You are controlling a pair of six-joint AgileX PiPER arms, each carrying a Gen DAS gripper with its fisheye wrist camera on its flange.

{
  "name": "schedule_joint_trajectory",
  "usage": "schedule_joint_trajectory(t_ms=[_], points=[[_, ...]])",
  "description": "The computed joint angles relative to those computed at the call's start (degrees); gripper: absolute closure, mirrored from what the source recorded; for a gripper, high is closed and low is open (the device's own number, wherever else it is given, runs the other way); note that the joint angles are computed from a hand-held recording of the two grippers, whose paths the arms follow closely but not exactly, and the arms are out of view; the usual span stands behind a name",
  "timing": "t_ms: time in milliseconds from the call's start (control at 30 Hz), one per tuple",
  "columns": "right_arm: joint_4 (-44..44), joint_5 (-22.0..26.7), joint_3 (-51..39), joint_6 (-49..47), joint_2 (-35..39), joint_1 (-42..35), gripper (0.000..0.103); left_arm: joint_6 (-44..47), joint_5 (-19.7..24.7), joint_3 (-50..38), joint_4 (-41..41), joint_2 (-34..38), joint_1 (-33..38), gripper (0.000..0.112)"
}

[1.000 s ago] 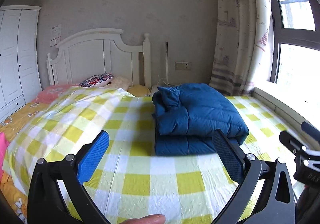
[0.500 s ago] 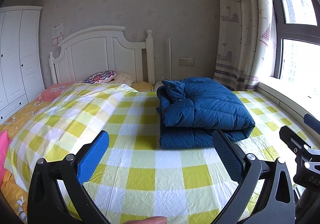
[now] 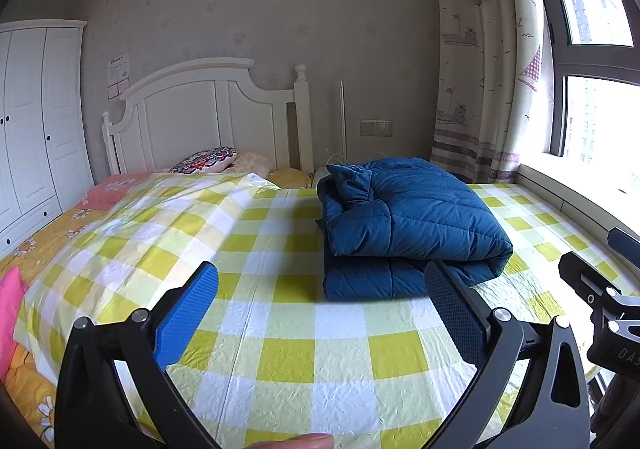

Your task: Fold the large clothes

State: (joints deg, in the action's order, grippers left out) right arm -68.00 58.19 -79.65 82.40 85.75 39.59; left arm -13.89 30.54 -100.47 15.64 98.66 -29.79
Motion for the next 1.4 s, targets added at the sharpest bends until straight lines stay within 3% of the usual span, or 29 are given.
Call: schedule_joint_trajectory(t_ms=[1400], points=[[0.14,0.26,0.20,0.90,0.16,0.18,0.002,-1.64,-0.50,1.92,2.19,-0.74,0.19,0.014]])
